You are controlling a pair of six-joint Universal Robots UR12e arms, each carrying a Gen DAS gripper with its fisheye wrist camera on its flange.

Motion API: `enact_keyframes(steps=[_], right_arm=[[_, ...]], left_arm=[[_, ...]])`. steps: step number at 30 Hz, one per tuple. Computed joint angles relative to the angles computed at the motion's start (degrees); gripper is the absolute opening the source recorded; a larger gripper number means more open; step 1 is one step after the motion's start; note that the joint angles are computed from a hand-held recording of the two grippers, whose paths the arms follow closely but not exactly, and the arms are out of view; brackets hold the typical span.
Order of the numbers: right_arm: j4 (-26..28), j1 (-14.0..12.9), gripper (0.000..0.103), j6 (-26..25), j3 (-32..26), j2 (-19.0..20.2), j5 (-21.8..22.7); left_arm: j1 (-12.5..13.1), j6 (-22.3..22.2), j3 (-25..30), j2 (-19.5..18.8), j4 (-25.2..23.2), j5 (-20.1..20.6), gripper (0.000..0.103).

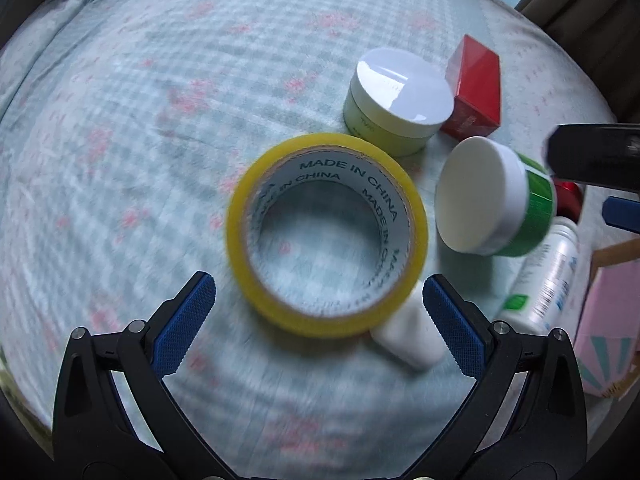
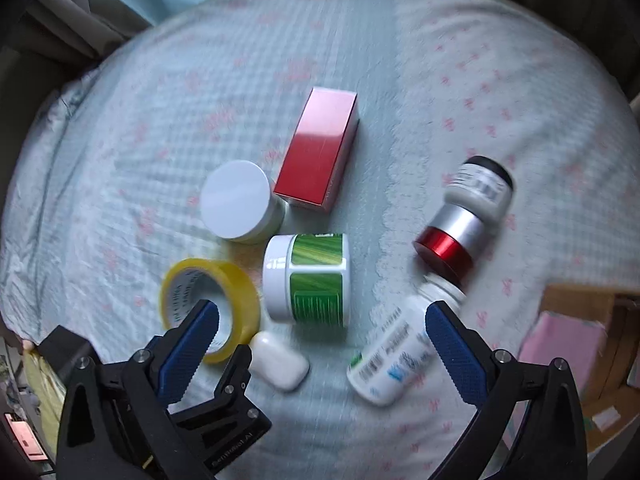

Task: Organize rigid objects
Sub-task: 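Grasp the yellow tape roll with the left tool while the right tool grasps the green-labelled jar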

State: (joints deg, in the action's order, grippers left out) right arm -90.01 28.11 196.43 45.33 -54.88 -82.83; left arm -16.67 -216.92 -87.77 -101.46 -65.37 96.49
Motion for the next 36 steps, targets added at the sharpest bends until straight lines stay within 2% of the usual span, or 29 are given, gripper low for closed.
enact_keyframes(steps=[3,7,12,13,15,16,24,31,36], right_arm=[[2.34,0.06,0.102,0.07,-2.33,2.16,0.26],[6.23,0.18,0.092,-0.56,-5.79,4.94,0.93],[9.59,0.13,0.071,0.19,-8.13,6.79,1.81],[9.8,0.1,0.069,0.33,-8.11,6.85,1.93],[10.13,-0.03,0.055,0.44,-8.03,6.95,2.2],[9.35,-0.16,0.053,0.47,-7.38,6.66,2.86],[7.96,-0.08,0.052,0.53,-7.34,6.7,2.09],[4.14,-0.11,0.052,1.16,-4.09,3.62,2.26],[2.22,-0.25,0.052,1.86,-2.76,1.18,2.78]], left_arm=[[-0.1,0.04,-0.14,-0.65,1.33,1.96,0.103],[-0.09,0.81,0.04,-1.67,2.92,3.19,0.103],[0.18,2.72,0.59,-2.64,2.82,3.45,0.103],[0.24,3.36,0.66,-2.75,3.01,3.43,0.101],[0.31,4.58,0.67,-2.79,3.53,2.93,0.097],[0.17,4.99,1.16,-3.04,2.65,3.29,0.097],[1.06,5.5,0.58,-2.54,3.78,1.46,0.097],[0.47,5.34,0.57,-0.81,4.7,3.11,0.096],[-0.05,6.78,1.31,1.03,4.32,3.98,0.096]])
